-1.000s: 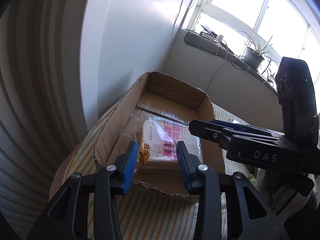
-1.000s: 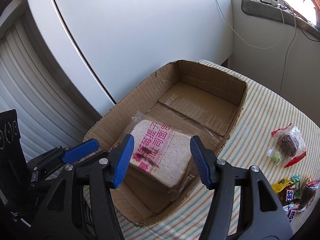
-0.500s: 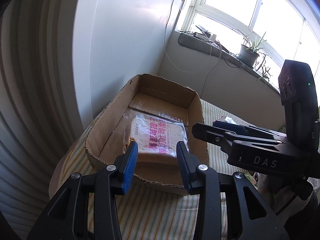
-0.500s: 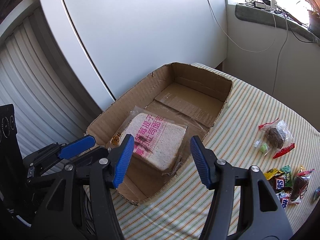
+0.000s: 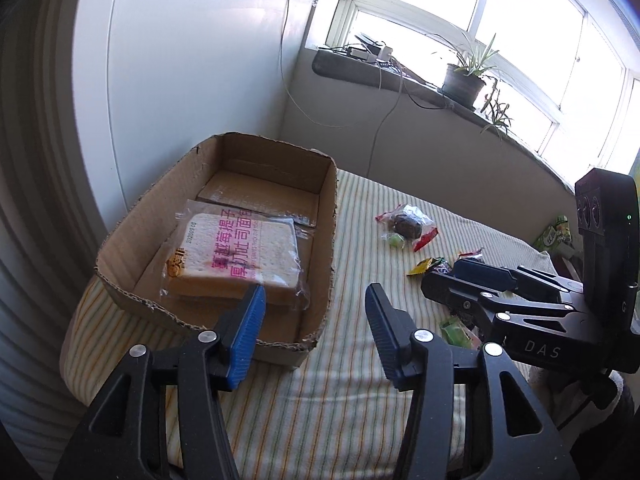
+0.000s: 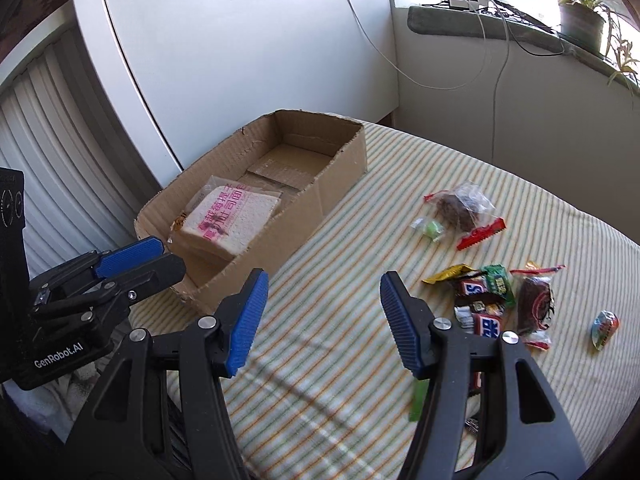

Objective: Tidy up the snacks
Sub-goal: 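Open the right tool and release the bread in the box, then grasp the green candy with the left tool while the right tool grasps the black packet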

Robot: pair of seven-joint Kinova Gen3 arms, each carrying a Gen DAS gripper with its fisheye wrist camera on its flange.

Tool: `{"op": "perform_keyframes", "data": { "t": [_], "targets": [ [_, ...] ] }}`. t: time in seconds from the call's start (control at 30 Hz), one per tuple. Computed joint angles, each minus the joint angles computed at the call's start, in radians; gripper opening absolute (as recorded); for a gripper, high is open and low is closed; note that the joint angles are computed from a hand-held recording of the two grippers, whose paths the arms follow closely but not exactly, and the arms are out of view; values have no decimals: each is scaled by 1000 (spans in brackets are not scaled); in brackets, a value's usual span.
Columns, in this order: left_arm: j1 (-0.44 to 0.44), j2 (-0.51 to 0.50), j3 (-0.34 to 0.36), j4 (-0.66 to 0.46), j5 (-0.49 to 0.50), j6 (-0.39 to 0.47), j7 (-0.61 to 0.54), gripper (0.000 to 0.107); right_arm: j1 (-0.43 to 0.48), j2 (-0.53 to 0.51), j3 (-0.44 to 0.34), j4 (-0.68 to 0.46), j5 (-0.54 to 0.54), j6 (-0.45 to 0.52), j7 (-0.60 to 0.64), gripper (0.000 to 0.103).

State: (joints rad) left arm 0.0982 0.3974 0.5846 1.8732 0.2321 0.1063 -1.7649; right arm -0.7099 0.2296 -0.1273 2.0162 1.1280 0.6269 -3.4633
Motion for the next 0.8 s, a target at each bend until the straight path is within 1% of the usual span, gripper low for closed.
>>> {"op": "perform_keyframes", "data": {
  "t": [0.03, 0.07, 0.1, 0.17, 0.23, 0.3, 0.37, 0.4, 0.47, 0.6, 0.67, 0.7, 0.8],
  "targets": [
    [16, 0, -8, 0, 0, 0, 5, 65, -7, -12, -1, 22, 0, 14, -19, 61],
    [28, 4, -10, -3, -2, 2, 7, 65, -12, -24, -6, 45, -3, 29, -37, 62],
    [45, 6, -18, -7, -6, 9, 10, 65, -18, -32, -13, 64, -8, 51, -57, 68],
    [71, 14, -24, -14, -9, 18, 10, 65, -35, -42, -31, 98, -16, 109, -105, 76],
    [84, 26, -16, -17, -9, 25, 3, 65, -41, -52, -51, 129, -36, 151, -137, 76],
    [118, 35, -27, -24, -12, 37, 1, 65, -32, -66, -74, 166, -60, 166, -163, 76],
    [145, 42, -31, -26, -12, 42, -5, 65, -31, -71, -75, 187, -63, 163, -180, 76],
    [154, 49, -29, -32, -12, 49, -9, 65, -21, -76, -87, 220, -79, 154, -203, 76],
    [162, 66, -16, -41, -5, 59, -19, 65, -14, -77, -81, 248, -81, 131, -228, 76],
    [201, 90, -13, -57, 4, 80, -39, 63, 12, -83, -74, 294, -41, 62, -292, 76],
    [216, 105, -11, -74, 9, 99, -51, 56, 22, -80, -72, 300, -22, 46, -305, 74],
    [226, 110, -16, -81, 14, 105, -54, 55, 25, -78, -73, 300, -17, 36, -311, 71],
    [249, 137, -22, -114, 29, 137, -66, 45, 44, -78, -64, 307, 8, -3, -325, 62]
  ]
}}
